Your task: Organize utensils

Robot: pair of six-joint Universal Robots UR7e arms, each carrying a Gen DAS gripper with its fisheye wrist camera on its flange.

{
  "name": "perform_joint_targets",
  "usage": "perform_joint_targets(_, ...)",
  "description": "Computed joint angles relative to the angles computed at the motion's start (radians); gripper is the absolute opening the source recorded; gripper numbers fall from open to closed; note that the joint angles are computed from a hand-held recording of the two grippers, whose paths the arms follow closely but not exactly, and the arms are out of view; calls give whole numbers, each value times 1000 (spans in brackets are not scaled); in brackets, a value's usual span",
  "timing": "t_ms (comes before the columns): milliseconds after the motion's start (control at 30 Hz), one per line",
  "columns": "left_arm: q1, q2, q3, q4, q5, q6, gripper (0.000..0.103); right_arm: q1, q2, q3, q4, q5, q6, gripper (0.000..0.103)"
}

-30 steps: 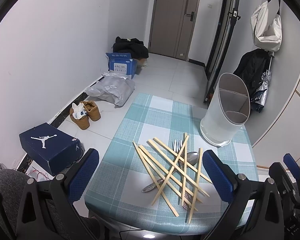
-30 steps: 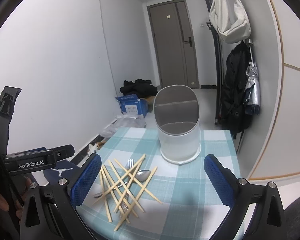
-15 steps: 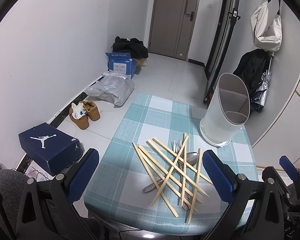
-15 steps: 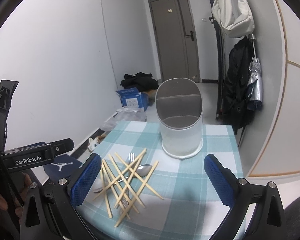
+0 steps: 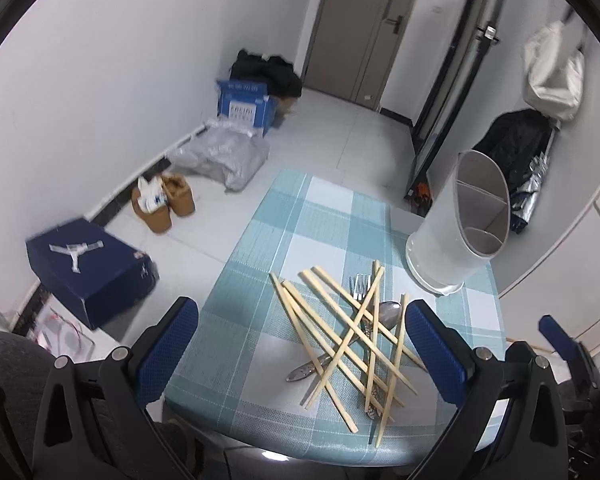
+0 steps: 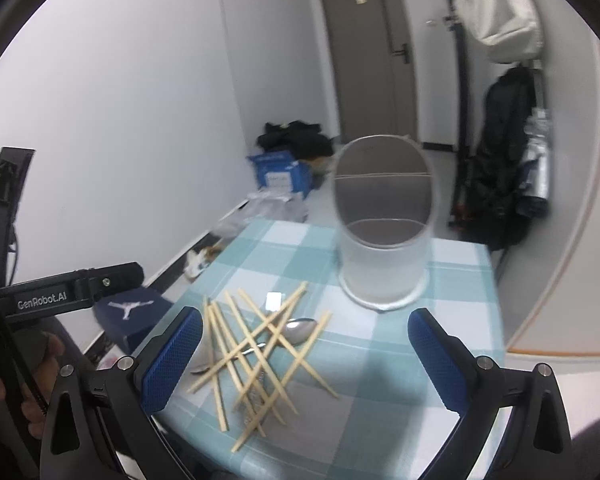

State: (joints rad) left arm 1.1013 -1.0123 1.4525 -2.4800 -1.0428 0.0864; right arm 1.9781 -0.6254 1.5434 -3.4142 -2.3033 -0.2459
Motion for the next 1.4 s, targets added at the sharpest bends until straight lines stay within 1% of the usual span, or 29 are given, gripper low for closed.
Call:
perform_joint_targets(67, 17, 15, -43, 54, -12, -51, 101, -10, 2, -31, 83, 15, 26, 103)
perform_joint_targets(133, 37, 30, -84, 101, -30, -100, 101, -25, 1, -61, 172, 56, 50, 103)
perform_joint_targets(167, 46, 39, -105, 124, -38, -124, 101, -32, 4, -80, 212, 80, 48, 102)
perform_joint_targets(233, 65, 60, -150, 166, -51, -182, 101, -40, 24, -132, 273, 100, 25, 102)
perform_joint_targets(300, 79, 79, -190, 203, -64, -227, 101, -46, 55, -192, 330, 118, -8, 97)
perform_joint_targets(367, 92, 100, -229, 247, -78, -271, 101, -56, 77, -245, 405, 144, -7, 94)
perform_joint_targets(400, 97, 107, -241, 258, -87, -287, 101, -63, 91, -281, 464, 164, 1, 85)
perform_joint_targets(433, 102, 112, -252, 267, -93, -297, 101, -71, 109, -321, 526, 190, 4, 80)
perform_joint_targets(467, 106, 117, -262, 277, -98, -309, 101, -76, 130, -366, 589, 203, 7, 73)
perform_joint_targets(500, 109, 120, -269, 281, -98, -316, 101, -80, 147, -400, 633, 215, 8, 69)
perform_joint_targets(533, 111, 123, -276, 285, -97, -321, 101, -86, 163, -434, 679, 234, 8, 68)
perform_joint_targets(600, 115, 130, -292, 294, -84, -334, 101, -97, 208, -523, 791, 263, 4, 59)
perform_joint_targets(667, 122, 138, -313, 301, -79, -344, 101, -106, 255, -620, 918, 281, 4, 54)
perform_joint_targets(700, 125, 141, -322, 307, -75, -353, 101, -108, 280, -667, 977, 271, 3, 47)
perform_joint_targets(767, 131, 150, -340, 320, -65, -369, 101, -111, 325, -751, 1067, 247, 1, 35)
perform_joint_targets(833, 141, 160, -361, 333, -77, -380, 101, -115, 359, -817, 1141, 225, 2, 34)
perform_joint_targets(867, 145, 166, -376, 356, -86, -388, 101, -116, 375, -846, 1172, 207, 0, 29)
perform_joint_targets(933, 147, 175, -395, 387, -88, -392, 101, -121, 393, -882, 1204, 200, 1, 29)
perform_joint_targets(1000, 150, 180, -405, 402, -99, -389, 101, -126, 415, -927, 1249, 201, 2, 26)
perform_joint_targets(1033, 151, 181, -407, 405, -108, -385, 101, -126, 421, -937, 1246, 199, -9, 23)
perform_joint_targets(1067, 150, 181, -407, 405, -106, -382, 101, -129, 423, -948, 1265, 214, -13, 15)
perform_joint_targets(1100, 148, 181, -406, 404, -102, -381, 101, -128, 437, -975, 1281, 211, -15, 13)
perform_joint_targets(1133, 148, 182, -408, 407, -101, -380, 101, -127, 438, -976, 1279, 202, -17, 13)
perform_joint_targets(1233, 151, 184, -412, 416, -112, -383, 101, -126, 429, -959, 1257, 199, -22, 6)
perform_joint_targets(1400, 147, 180, -404, 408, -103, -377, 101, -119, 400, -895, 1149, 191, -52, 5)
